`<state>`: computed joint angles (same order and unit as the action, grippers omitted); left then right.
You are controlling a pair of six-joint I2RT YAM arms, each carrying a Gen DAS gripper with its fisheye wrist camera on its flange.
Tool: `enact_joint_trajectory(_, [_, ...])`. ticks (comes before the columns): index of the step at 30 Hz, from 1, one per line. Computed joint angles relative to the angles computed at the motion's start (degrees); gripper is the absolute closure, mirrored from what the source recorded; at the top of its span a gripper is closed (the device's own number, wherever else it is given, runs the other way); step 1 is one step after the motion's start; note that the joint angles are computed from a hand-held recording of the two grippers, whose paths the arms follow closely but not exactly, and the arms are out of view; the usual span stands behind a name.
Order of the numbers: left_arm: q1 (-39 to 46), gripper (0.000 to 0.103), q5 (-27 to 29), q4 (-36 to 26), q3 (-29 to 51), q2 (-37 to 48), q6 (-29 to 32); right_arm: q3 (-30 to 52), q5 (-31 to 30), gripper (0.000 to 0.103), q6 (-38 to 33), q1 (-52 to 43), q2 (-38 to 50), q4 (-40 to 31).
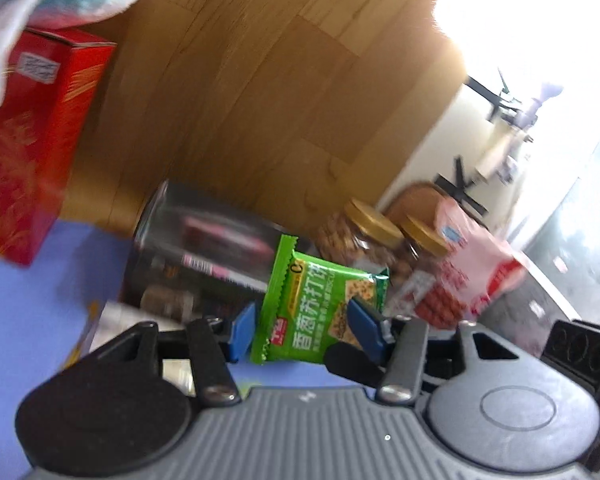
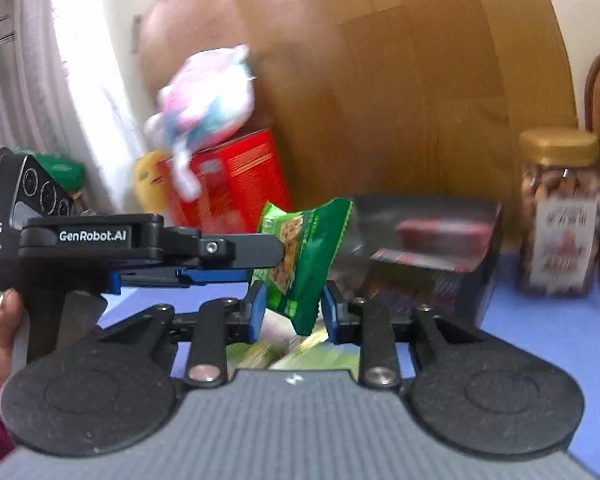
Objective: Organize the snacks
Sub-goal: 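Carry the green packet into the black tin box and release it, then grasp the clear bag of white wafers with the left gripper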
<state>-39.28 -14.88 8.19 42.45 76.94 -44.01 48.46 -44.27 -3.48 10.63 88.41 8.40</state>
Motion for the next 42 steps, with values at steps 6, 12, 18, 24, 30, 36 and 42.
enact_joint_trajectory(6, [7.16, 0.052, 4.9, 4.63, 9.32, 13.72, 2.76, 11.72, 3.52, 0.07, 0.96, 0.39, 12.57, 1.67])
enact_joint_trajectory(12, [9.35, 0.052, 7.0, 6.81, 11.41, 18.74, 2.51, 12.02, 5.92, 0.068, 2.89, -1.4, 15.39, 6.54])
enact_joint_trajectory(18, [11.76, 0.05, 1.39, 8.49, 3.05, 10.18, 4.42, 5.18, -3.48, 0.069, 1.62, -8.76, 11.0, 6.04])
enact_joint_trajectory(24, [14.05, 0.048, 2.16, 7.23, 2.91, 12.25, 0.43, 7.72, -2.98, 0.07, -4.09, -7.26, 13.72, -3.13])
enact_joint_trajectory(30, [12.47, 0.047, 2.3, 7.3, 3.76, 14.31, -0.2, 11.75, 6.32, 0.07, -0.18, -3.06, 17.41, 1.83])
enact_joint_trajectory(36, [11.74, 0.031, 0.93, 6.01, -5.24, 3.24, 1.23, 10.12, -1.43, 0.068, -0.64, -3.65, 14.1, -3.21])
enact_joint_trajectory(42, [14.51, 0.024, 8.09, 0.53, -10.89, -3.79, 0.05, 13.9, -7.81, 0.067, -2.74, 0.62, 15.05, -17.85])
